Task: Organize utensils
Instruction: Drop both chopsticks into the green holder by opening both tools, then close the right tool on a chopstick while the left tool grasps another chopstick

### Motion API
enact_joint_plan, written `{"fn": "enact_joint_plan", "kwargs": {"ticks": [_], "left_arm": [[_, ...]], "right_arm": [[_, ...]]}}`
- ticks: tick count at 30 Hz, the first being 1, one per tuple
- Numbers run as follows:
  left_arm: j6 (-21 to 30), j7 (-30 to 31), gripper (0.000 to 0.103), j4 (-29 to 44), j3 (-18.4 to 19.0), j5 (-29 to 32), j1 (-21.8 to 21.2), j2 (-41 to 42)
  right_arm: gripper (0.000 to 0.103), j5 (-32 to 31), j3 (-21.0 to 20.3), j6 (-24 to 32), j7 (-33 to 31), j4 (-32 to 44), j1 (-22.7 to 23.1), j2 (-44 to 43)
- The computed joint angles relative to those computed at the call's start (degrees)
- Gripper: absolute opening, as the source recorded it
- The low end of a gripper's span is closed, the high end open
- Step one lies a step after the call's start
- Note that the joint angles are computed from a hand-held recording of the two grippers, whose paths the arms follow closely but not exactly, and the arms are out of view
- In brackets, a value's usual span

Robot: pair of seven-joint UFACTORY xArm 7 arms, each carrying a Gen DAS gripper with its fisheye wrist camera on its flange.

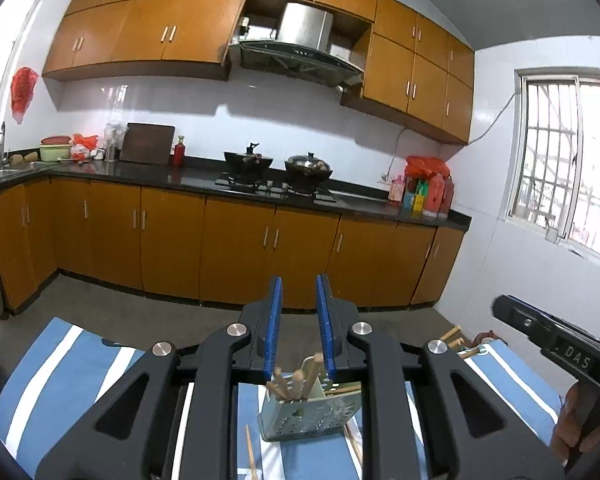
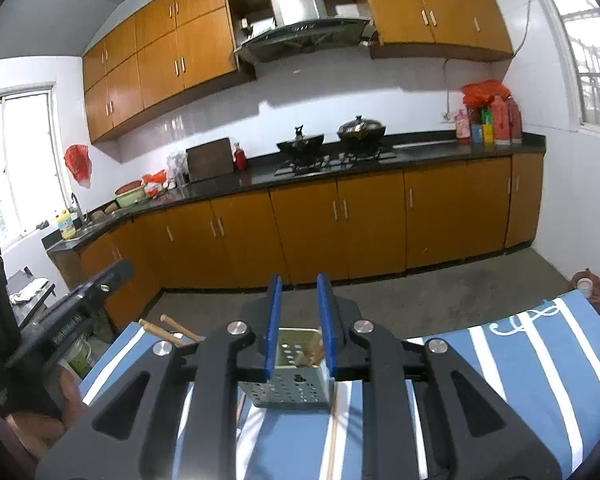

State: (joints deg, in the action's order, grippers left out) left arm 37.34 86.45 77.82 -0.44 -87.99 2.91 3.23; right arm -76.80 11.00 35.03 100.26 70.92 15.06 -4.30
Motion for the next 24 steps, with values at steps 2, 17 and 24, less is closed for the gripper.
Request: {"fn": "enact_joint_plan", "kwargs": {"ticks": [2,17,24], "left_arm": [[0.36,1.09,0.018,-1.72,0.64,-0.38,0.64,-1.23],[-4.42,-3.47,0.025,-15.78,0.97,18.94,2.93,2.13],[-4.80,-4.61,0.025,-19.48,0.06,22.38,2.53,2.00]], "right_arm": [[0.024,-0.78,0.55,1.46,2.24,-3.89,0.16,-2.75],[0.023,12.45,-1.03,-9.02,1.86,-14.99,2.61,9.19],[0.022,17.87,-4.59,-6.69,-2.73,-11.06,7.92,15.32]]}}
